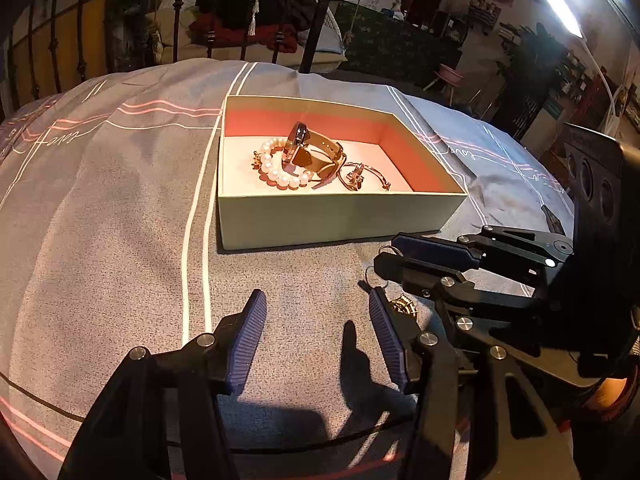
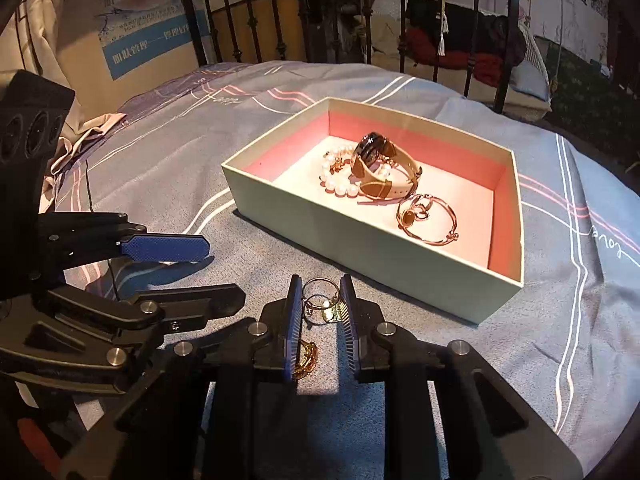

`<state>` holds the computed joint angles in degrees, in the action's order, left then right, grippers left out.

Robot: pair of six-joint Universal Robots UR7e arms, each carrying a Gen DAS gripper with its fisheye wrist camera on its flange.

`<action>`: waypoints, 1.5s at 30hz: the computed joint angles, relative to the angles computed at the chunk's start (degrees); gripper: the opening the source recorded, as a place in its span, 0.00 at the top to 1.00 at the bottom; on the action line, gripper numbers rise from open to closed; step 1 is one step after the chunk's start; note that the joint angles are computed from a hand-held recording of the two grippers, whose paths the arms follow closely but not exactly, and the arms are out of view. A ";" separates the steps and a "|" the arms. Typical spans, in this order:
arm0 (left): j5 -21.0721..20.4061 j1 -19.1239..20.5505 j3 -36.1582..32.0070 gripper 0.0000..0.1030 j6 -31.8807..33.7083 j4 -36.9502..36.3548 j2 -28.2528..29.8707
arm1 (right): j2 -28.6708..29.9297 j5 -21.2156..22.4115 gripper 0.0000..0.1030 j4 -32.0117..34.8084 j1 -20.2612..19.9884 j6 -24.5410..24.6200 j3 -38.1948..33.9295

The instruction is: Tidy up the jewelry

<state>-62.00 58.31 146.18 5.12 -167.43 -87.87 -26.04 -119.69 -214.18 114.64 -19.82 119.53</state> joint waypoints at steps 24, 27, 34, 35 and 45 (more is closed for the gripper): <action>-0.08 2.25 -20.99 0.53 -1.99 4.11 17.04 | -2.68 -4.42 0.80 3.68 -2.46 0.50 -8.15; 0.23 2.74 -21.34 0.53 -1.73 3.96 17.75 | -2.49 -4.31 0.80 5.20 -2.97 0.80 -8.60; -0.96 3.32 -21.32 0.38 -1.42 2.58 17.54 | -1.57 -5.01 0.75 5.05 -2.75 -0.21 -8.48; -1.02 3.14 -20.93 0.37 -1.14 1.95 17.27 | -1.22 -5.79 0.61 3.88 -2.30 -0.84 -8.34; -4.36 0.00 -8.50 0.26 1.55 0.60 5.61 | -2.03 -8.92 0.37 -7.90 -0.37 2.36 4.23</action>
